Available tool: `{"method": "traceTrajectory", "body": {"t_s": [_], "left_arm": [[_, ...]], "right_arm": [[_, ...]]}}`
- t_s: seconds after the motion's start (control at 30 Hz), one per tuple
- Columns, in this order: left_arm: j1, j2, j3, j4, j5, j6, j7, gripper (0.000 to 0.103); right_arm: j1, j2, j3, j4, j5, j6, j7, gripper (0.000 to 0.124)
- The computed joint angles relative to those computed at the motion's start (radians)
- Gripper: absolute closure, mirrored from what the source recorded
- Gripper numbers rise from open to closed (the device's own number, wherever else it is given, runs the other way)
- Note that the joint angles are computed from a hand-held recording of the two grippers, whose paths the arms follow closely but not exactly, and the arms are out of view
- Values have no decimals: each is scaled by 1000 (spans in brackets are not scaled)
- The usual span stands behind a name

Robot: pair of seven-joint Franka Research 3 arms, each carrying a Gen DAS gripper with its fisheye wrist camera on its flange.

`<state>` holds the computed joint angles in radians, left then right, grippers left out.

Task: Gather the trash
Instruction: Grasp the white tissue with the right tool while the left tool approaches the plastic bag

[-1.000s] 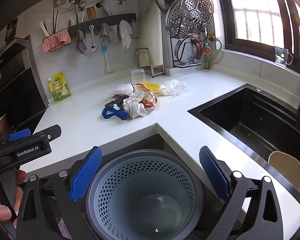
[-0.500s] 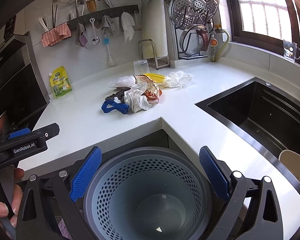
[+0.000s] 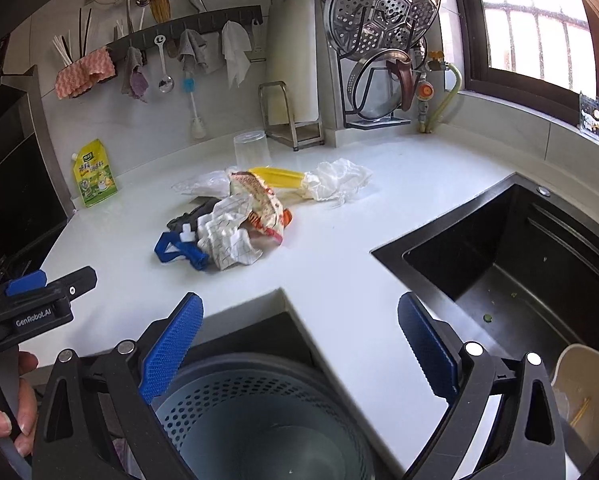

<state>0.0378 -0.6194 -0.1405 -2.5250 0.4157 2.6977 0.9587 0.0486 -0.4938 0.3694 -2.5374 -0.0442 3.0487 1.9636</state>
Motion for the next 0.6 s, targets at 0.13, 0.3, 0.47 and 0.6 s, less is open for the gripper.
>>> {"method": "traceTrajectory", "body": {"t_s": [0.13,0.3,0.47,0.6], "left_arm": [[13,69,-12,55,12,7,-5,6],[17,150,-13,128,30,24,-10,6],[37,232,-14,207,55,59,-18,6],[50,290,-17,267,96,69,-31,6]], "right_arm": [[-50,89,-1,93,-44,-3,-24,31],[-90,212,-5,223,-134,-18,-13,30],[-139,334,11,363,-293,-40,87,30],[-122,444,-14,490,-387,-101,160,31]]}}
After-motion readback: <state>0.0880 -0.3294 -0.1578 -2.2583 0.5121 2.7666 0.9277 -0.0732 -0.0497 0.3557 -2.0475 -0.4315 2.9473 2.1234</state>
